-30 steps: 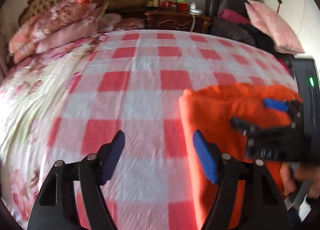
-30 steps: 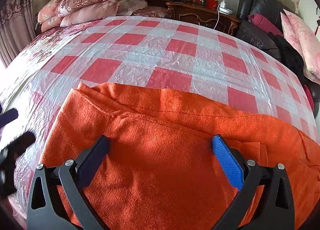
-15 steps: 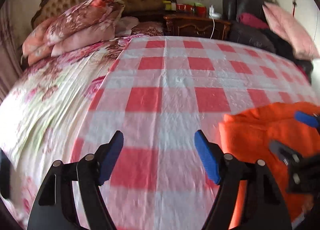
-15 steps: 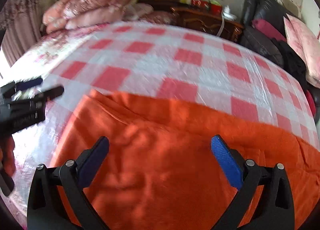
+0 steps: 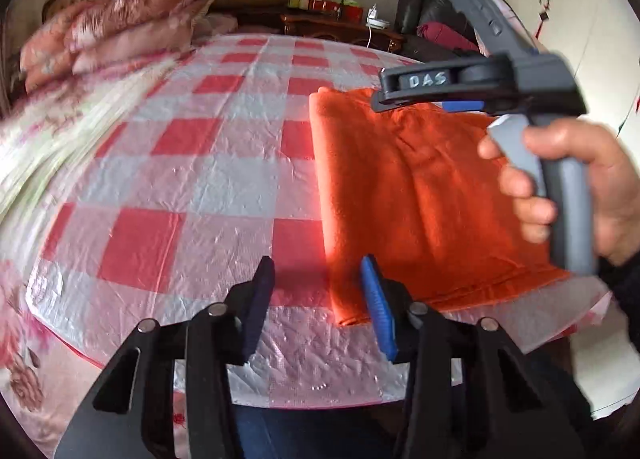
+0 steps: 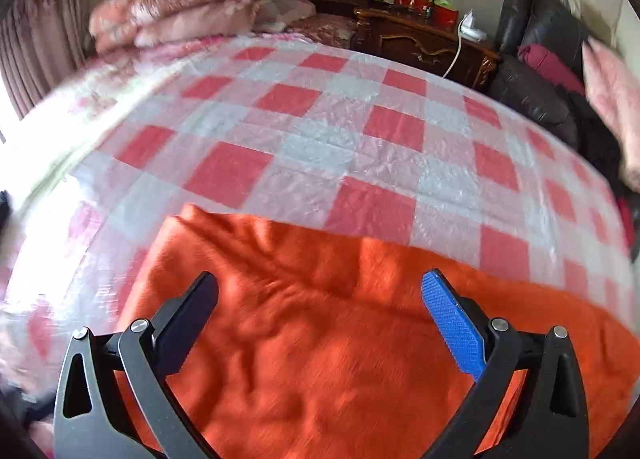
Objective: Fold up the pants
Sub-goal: 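Pinch the folded pants edge with the left gripper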
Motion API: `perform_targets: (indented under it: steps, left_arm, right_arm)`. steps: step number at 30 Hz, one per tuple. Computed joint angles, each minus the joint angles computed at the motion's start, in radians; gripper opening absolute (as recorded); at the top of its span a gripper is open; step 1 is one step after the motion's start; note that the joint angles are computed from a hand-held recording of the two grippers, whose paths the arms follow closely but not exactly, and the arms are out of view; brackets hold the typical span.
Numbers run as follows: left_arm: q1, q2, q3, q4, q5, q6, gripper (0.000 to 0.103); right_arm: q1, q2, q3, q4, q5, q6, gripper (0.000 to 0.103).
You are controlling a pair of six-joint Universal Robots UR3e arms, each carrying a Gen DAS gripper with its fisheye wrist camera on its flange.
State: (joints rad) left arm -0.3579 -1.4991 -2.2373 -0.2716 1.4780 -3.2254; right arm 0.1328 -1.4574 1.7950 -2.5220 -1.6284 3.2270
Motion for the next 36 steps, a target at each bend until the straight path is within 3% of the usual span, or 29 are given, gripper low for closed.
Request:
perform_targets:
  steps: [1,6,7,9,12,15,18,26,32,36]
  left_arm:
    - [0.003,0.001,-0.005,0.002,-0.016,0.004,0.033]
    - [-0.015,-0.002,-0.019,0.03,-0.023,-0.009,0.026]
    - [-0.017,-0.005,-0.023,0.039,-0.022,-0.014,0.026]
    - [-0.035,-0.013,-0.022,0.053,0.007,-0.017,0.026]
    - [-0.091,-0.038,-0.004,0.063,0.09,-0.022,0.027]
    - [-0.068,-0.018,0.017,-0.004,0.053,-0.067,0.026]
    - [-0.006,0.017,0.02,-0.072,-0.047,-0.076,0.018]
    - [0.131,0.124,-0.002,-0.18,-0.259,-0.153,0.01]
    - [0.075,0.123,0.054,-0.188,-0.218,-0.203,0.009]
    - [0.03,0.116,0.084,-0.197,-0.156,-0.207,0.009]
  right_arm:
    - [-0.011,-0.034,0.018,0.035,0.037,0.007,0.098]
    - [-0.012,-0.225,0.175,0.138,0.048,0.011,0.097]
    - [0.002,-0.239,0.197,0.146,0.019,0.007,0.093]
    - [0.055,-0.22,0.235,0.099,-0.092,0.002,0.093]
    - [0.039,-0.256,0.298,0.043,-0.074,0.004,0.098]
    - [0.078,-0.251,0.332,-0.033,-0.135,-0.005,0.098]
    - [0.036,-0.277,0.366,-0.049,-0.083,0.001,0.098]
    - [0.013,-0.278,0.401,-0.106,-0.054,-0.015,0.098]
    - [-0.014,-0.283,0.388,-0.071,-0.017,-0.031,0.098]
    - [-0.083,-0.322,0.289,0.148,0.092,-0.036,0.098]
